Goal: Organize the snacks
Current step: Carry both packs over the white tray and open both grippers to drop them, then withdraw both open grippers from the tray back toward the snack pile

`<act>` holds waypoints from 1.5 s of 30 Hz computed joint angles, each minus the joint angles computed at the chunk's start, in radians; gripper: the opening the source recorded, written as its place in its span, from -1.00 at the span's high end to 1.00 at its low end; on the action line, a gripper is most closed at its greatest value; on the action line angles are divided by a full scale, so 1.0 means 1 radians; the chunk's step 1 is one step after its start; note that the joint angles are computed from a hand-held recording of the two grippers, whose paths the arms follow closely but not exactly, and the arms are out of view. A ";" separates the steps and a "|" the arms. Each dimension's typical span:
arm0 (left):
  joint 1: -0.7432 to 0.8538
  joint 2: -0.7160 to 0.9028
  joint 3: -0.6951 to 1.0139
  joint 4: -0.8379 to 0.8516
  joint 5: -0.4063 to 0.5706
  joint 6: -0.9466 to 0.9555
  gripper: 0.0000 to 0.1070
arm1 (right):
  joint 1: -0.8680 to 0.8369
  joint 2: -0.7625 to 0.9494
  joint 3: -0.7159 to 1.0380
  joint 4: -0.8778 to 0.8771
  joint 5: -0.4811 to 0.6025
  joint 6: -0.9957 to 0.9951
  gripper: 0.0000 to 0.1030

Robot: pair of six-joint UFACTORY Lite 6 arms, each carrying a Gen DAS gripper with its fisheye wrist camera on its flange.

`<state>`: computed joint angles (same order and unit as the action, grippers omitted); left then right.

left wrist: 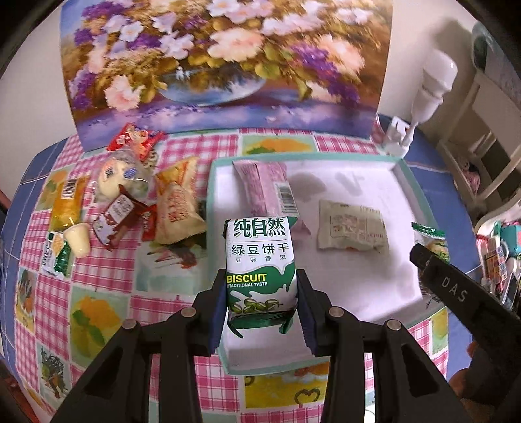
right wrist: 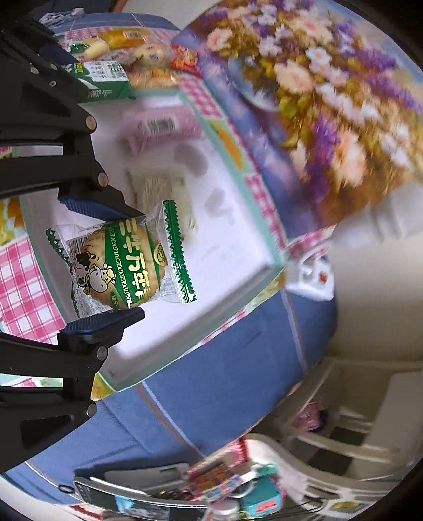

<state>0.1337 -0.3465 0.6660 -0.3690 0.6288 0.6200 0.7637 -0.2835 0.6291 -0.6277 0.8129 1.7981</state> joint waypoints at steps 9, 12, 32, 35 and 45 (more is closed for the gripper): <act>-0.065 0.031 -0.038 0.012 -0.071 -0.022 0.23 | -0.101 -0.069 -0.095 0.039 -0.028 -0.039 -0.05; -0.075 0.025 -0.043 0.001 -0.072 -0.008 0.23 | -0.123 -0.075 -0.106 0.049 -0.035 -0.053 -0.05; 0.067 0.077 0.036 -0.019 -0.036 0.028 -0.27 | -0.117 -0.047 -0.097 0.045 -0.055 -0.056 -0.32; 0.113 0.119 0.067 -0.021 -0.030 0.018 -0.30 | -0.116 -0.057 -0.096 0.045 -0.054 -0.060 -0.43; 0.263 0.225 0.154 -0.001 -0.047 -0.036 -0.70 | -0.065 -0.021 -0.045 0.023 -0.035 -0.046 -0.69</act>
